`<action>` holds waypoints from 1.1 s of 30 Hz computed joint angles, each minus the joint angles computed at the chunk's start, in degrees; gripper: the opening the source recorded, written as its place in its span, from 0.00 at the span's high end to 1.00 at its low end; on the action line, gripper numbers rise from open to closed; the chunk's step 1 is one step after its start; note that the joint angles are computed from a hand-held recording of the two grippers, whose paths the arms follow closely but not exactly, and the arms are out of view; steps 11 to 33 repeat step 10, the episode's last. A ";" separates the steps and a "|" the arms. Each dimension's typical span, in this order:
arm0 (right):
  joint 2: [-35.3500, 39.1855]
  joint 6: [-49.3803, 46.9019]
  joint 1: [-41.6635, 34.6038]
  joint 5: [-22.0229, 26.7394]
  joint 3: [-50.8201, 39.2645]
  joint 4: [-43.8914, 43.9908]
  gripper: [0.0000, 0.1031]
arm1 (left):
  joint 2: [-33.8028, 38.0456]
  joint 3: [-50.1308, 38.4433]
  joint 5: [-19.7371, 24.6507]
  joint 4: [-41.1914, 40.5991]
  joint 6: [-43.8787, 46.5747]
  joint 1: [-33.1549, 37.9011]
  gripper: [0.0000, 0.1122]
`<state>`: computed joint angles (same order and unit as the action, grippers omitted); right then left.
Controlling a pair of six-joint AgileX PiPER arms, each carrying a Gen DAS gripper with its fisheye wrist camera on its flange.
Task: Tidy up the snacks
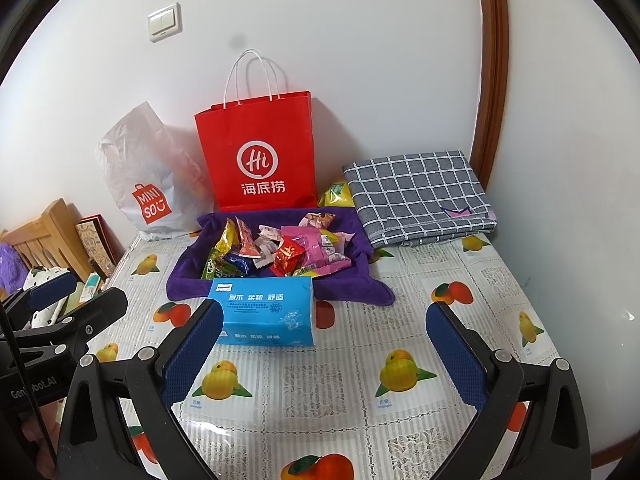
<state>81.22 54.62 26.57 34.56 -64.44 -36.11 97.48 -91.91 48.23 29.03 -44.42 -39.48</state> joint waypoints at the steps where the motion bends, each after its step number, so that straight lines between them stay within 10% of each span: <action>1: 0.01 -0.02 0.02 0.06 -0.01 0.06 0.03 | 0.02 0.01 0.05 0.10 -0.26 -0.14 0.15; 33: 0.03 0.10 0.06 0.04 -0.03 -0.02 0.03 | -0.21 0.55 -0.33 0.85 -0.82 -0.18 0.15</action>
